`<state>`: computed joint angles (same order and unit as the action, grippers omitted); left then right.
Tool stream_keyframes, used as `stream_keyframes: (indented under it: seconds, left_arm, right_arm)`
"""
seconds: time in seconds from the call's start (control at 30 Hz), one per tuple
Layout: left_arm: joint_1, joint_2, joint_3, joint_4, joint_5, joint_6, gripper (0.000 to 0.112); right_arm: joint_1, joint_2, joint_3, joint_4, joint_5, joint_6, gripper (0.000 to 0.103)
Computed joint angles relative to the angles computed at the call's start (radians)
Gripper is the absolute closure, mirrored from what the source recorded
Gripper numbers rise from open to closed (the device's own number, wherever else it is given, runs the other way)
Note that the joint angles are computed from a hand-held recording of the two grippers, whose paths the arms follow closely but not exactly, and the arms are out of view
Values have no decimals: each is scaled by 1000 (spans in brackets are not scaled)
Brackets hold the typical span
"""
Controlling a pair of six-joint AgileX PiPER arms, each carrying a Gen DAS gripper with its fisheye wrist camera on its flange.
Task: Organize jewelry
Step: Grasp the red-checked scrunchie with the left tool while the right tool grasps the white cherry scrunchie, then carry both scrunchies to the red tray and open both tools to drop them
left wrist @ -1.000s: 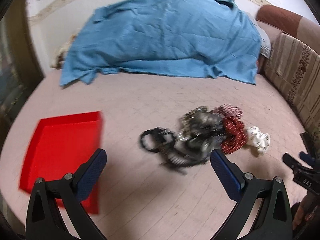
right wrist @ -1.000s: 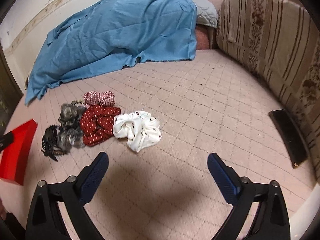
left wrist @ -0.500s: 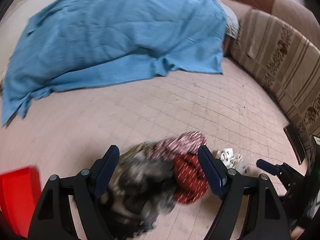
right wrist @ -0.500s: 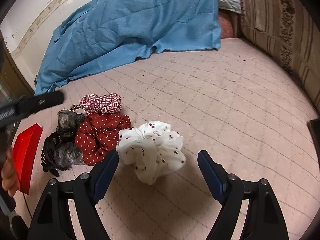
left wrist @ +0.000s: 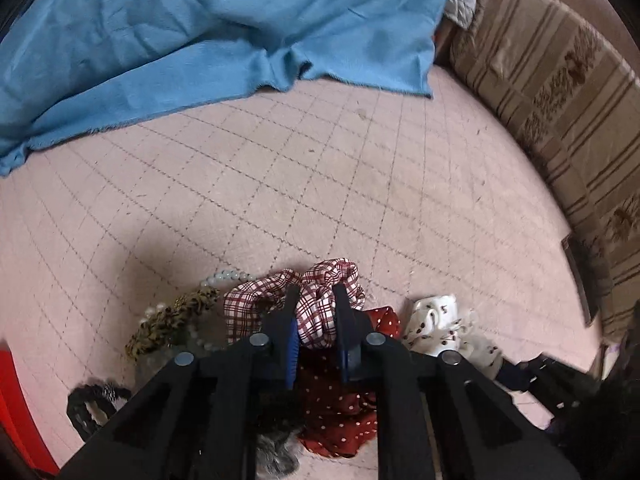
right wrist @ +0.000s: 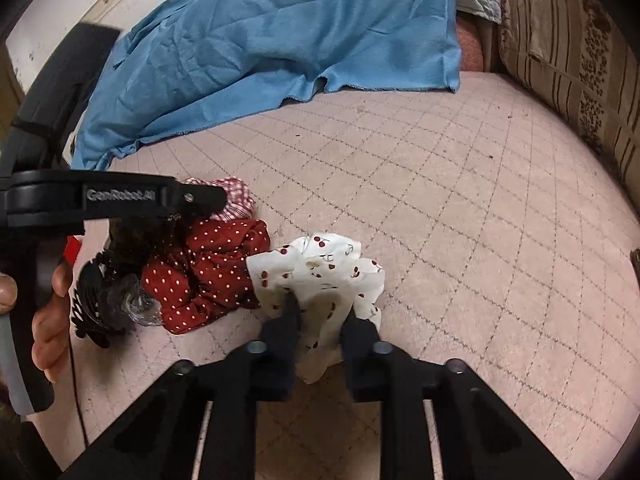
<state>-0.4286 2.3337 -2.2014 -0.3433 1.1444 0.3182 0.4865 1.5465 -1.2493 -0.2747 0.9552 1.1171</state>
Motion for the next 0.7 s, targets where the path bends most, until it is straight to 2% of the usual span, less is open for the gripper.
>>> stream_keyframes:
  seconds: [0.13,0.33,0.5,0.6,0.7]
  left_arm:
    - [64,-84,72,-134,13,28,99]
    - [185,-256,230,-324,36,96,98]
    - [309,-395,350,-356,40,165,98]
    - [414,-469,411,-335,30,220,98]
    - [518,-492,425,-296,21,260,98]
  right_arm:
    - [22,-30,-19,-25,27,43,91]
    - [84,-56,-131,-83,129,90,91]
    - [134,-18,-285,-80,185,50,91]
    - [157,60,-423,-48,212,-11,91]
    - [175,175,-590,11,229,-86,91]
